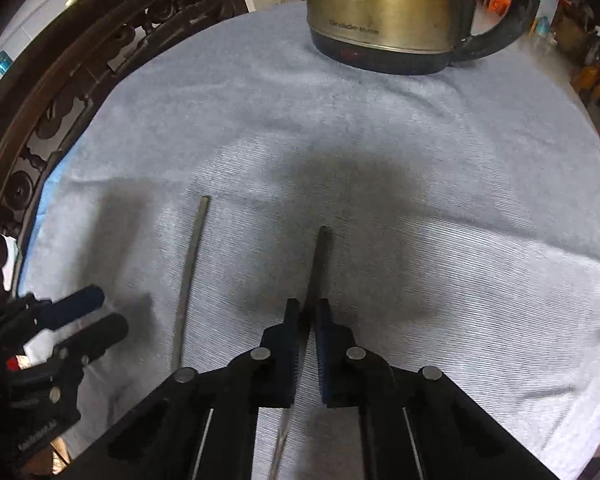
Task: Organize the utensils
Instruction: 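Close the left tool on a dark chopstick while the right tool grasps another chopstick, then lift both held chopsticks off the cloth toward the dark cup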
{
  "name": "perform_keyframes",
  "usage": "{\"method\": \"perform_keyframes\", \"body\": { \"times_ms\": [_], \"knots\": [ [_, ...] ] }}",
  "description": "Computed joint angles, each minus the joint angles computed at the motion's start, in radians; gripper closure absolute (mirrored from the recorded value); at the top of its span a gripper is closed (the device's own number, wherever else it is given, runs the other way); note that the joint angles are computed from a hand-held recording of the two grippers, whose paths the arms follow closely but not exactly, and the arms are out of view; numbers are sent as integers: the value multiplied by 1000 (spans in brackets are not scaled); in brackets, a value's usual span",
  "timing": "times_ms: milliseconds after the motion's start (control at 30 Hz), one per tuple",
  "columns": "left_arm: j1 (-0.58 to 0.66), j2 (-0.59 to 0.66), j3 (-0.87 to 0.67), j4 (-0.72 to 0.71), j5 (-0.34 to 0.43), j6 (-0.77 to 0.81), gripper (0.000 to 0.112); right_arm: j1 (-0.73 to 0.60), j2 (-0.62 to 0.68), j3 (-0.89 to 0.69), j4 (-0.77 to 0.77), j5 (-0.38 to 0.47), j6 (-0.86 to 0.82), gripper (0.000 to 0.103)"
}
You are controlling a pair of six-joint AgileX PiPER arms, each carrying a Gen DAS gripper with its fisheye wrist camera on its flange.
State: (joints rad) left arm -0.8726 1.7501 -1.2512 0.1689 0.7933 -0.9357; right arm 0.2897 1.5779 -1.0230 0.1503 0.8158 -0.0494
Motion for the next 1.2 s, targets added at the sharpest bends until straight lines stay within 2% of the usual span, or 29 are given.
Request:
{"method": "perform_keyframes", "body": {
  "times_ms": [167, 267, 400, 500, 600, 667, 800, 967, 1033, 1200],
  "knots": [
    [19, 118, -144, -49, 61, 27, 74, -84, -37, 47, 3, -5, -39, 96],
    [9, 172, -230, -2, 114, 4, 74, -144, -36, 47, 13, 11, -73, 96],
    [2, 251, -357, 23, 203, 33, 74, -219, -20, 21, 45, 74, -130, 96],
    [-19, 305, -439, 70, 271, 73, 86, -238, 5, -9, 67, 114, -143, 96],
    [-27, 304, -438, 81, 273, 93, 101, -221, 17, -25, 44, 122, -130, 94],
    [-27, 321, -455, 89, 273, 99, 102, -219, 21, -41, 44, 123, -120, 94],
    [-32, 258, -357, 92, 216, 81, 106, -220, -11, 1, 66, 85, -132, 96],
    [-46, 131, -190, 149, 139, -20, 106, -314, -81, 75, 189, 79, -280, 96],
    [-55, 70, -132, 181, 125, -83, 106, -354, -153, 129, 228, 67, -337, 96],
    [-106, -83, -33, 293, 170, -253, 106, -507, -321, 194, 316, 123, -471, 96]
  ]
}}
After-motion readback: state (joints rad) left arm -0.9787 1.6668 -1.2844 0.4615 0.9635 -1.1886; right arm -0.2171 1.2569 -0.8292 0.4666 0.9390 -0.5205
